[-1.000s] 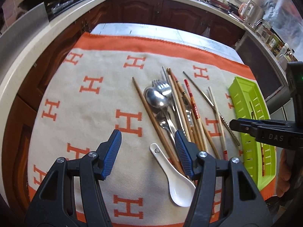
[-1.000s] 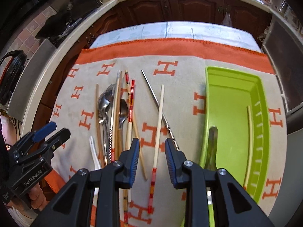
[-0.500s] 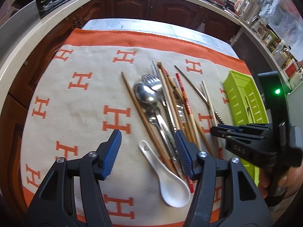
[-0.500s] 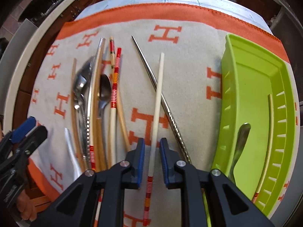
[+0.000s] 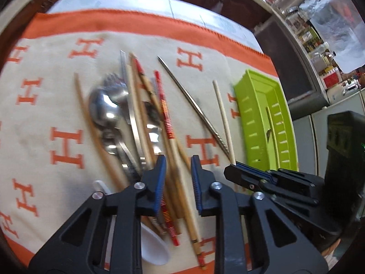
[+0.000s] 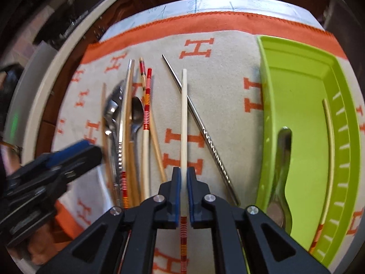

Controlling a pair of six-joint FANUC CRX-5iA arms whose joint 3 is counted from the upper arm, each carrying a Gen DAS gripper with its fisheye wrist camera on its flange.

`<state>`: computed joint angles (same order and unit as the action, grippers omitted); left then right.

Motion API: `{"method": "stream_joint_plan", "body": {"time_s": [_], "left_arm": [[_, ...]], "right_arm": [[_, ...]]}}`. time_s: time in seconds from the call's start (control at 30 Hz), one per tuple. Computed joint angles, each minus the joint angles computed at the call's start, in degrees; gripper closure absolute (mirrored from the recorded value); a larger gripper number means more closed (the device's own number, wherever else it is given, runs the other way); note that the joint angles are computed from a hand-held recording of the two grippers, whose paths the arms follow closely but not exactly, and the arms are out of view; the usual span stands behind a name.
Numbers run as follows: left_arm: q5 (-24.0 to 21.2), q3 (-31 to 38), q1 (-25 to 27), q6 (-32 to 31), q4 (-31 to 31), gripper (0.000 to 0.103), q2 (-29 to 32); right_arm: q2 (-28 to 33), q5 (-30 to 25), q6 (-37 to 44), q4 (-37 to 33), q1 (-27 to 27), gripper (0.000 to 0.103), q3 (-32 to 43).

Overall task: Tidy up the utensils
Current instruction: 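Grasp a red-striped chopstick with the left tool while the right tool grasps a plain chopstick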

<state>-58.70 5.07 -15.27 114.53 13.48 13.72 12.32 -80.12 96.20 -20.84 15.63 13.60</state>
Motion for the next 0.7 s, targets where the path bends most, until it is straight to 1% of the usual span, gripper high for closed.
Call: {"method": "stream_joint_plan", "body": {"time_s": [0.07, 0.2, 0.47, 0.6, 0.7], "left_arm": [[-1.31, 1.31, -0.03, -0.26, 1.50, 0.090, 1.80], [-3.20, 3.36, -0.36, 1.35, 1.93, 0.094, 4.33], [-5.95, 6.57, -1.07, 3.91, 0.17, 0.095, 6.96], [-6.46, 5.81, -0.68, 2.35, 2.22, 0.095, 7.41], [-7.08, 6.50, -1.02, 2.40, 2.66, 0.095, 8.51]], "right_arm": [[-0.17, -0.86, -0.06, -1.90, -1.19, 0.098, 0.64], [-0.72, -1.59, 0.51, -4.57, -3.22, 0.098, 1.32], [-1.33, -2.41, 1.94, -7.91, -5.76, 0.098, 1.48], [-1.75, -2.40, 2.37, -8.71, -6.43, 0.098, 1.26], [-2.04, -2.36, 2.43, -9.17, -6.95, 0.098, 1.16]]}}
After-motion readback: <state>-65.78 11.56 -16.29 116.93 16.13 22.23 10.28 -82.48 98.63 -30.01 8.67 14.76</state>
